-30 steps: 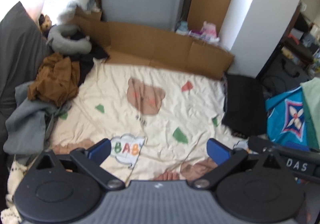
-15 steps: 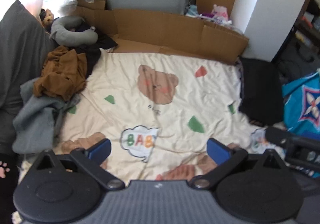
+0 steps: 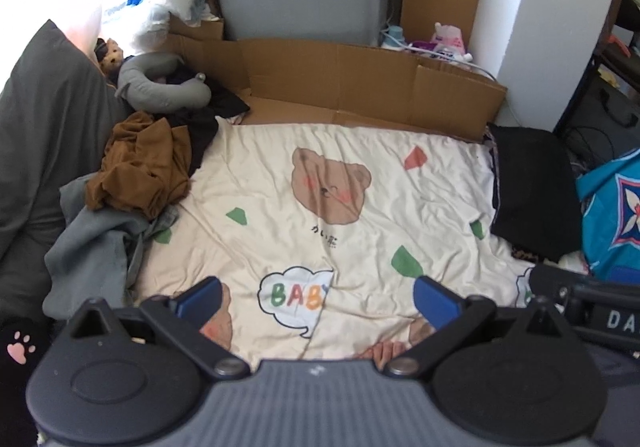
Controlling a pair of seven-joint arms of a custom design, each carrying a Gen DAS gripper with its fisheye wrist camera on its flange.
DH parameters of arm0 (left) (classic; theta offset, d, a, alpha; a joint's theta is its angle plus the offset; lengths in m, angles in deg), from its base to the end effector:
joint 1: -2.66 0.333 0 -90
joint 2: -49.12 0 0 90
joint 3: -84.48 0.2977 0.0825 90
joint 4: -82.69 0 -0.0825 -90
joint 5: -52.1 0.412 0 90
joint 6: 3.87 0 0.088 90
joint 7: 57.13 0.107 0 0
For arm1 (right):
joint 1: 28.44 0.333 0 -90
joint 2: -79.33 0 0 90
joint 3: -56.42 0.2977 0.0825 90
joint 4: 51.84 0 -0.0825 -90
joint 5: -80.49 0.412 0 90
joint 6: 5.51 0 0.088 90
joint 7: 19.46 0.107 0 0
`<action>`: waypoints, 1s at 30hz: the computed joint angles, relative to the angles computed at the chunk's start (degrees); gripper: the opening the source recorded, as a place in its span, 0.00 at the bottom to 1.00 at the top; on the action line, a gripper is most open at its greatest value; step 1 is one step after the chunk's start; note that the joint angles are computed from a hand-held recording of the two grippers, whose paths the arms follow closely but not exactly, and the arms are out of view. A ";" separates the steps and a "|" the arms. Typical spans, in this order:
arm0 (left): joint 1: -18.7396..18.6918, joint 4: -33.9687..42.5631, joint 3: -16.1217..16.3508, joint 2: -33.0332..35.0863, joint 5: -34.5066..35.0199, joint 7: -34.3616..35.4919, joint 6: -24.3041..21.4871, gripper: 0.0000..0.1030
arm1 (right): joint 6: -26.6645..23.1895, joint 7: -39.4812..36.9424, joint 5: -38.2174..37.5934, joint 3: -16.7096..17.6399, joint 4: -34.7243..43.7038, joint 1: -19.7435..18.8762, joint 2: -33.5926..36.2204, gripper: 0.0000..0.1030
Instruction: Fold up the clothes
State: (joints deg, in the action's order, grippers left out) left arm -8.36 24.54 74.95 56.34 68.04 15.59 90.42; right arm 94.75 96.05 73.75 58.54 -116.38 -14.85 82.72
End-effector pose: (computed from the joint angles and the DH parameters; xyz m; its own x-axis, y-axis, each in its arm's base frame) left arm 0.5619 -0.1697 0.8174 0.0225 -0.9969 -0.0756 -0.8483 0.0210 -0.5291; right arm 0.5635 0.1464 0.8138 -0.1438 -0.9805 -0.1337 -0.8272 0.1933 -0.5276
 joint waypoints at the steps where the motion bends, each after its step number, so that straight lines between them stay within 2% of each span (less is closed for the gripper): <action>1: -0.11 -0.06 -0.02 -0.04 0.46 0.20 0.08 1.00 | 0.01 -0.03 0.02 0.00 0.01 0.01 0.01 0.99; 30: 0.39 -0.31 0.07 -0.31 -0.48 -0.44 -0.28 0.97 | 0.16 0.27 -0.16 0.12 -0.50 0.19 -0.42 0.99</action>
State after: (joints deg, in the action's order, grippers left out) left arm -7.97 24.23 75.02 56.02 67.56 15.14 90.14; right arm 94.91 96.32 73.59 58.66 -116.89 -14.66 82.30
